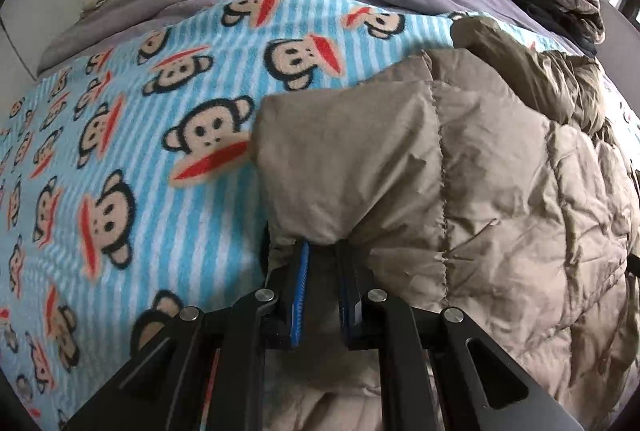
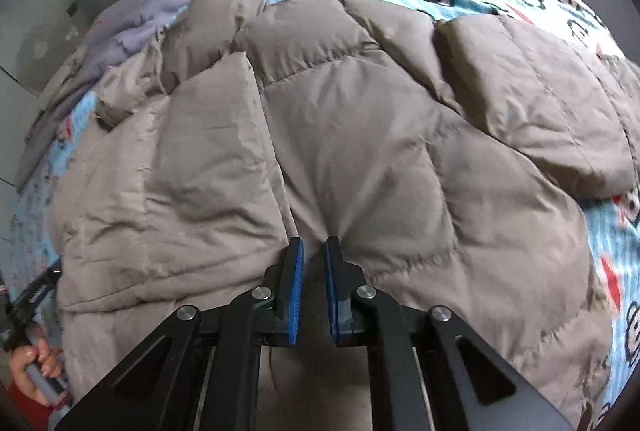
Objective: Fold large clothes
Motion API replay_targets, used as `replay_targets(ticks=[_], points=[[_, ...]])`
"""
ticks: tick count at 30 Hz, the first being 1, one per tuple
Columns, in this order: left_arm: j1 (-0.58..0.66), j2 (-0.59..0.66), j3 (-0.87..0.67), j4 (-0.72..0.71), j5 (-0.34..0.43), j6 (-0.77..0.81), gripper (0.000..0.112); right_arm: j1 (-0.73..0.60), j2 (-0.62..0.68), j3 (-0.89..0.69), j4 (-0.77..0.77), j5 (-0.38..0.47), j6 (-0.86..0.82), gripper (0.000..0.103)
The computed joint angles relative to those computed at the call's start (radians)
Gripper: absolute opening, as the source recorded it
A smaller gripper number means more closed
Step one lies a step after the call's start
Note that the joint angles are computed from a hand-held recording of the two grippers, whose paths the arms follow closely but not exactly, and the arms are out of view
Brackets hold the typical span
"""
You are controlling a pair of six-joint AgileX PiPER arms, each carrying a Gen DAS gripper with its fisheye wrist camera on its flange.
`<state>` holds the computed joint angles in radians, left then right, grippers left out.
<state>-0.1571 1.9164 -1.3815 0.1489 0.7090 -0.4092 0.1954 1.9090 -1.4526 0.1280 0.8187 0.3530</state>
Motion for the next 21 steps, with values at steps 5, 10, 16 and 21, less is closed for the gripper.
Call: replay_targets(ticks=[5,10,16,21], points=[[-0.040,-0.112,0.049,-0.015,0.023,-0.005,0.015,-0.070,-0.143,0.133,0.190,-0.008,-0.126,0.015],[-0.114,-0.182,0.091,-0.064,0.052,-0.022,0.028,-0.098,-0.241,0.281,0.324,0.003,-0.193,0.016],[-0.254,-0.222,0.117,0.017,0.067,-0.172,0.103,-0.165,-0.280,0.388,0.529,-0.021,-0.345,0.029],[-0.322,-0.206,0.088,0.038,0.111,-0.243,0.103,-0.219,-0.152,0.317,0.792,-0.044,-0.520,0.053]])
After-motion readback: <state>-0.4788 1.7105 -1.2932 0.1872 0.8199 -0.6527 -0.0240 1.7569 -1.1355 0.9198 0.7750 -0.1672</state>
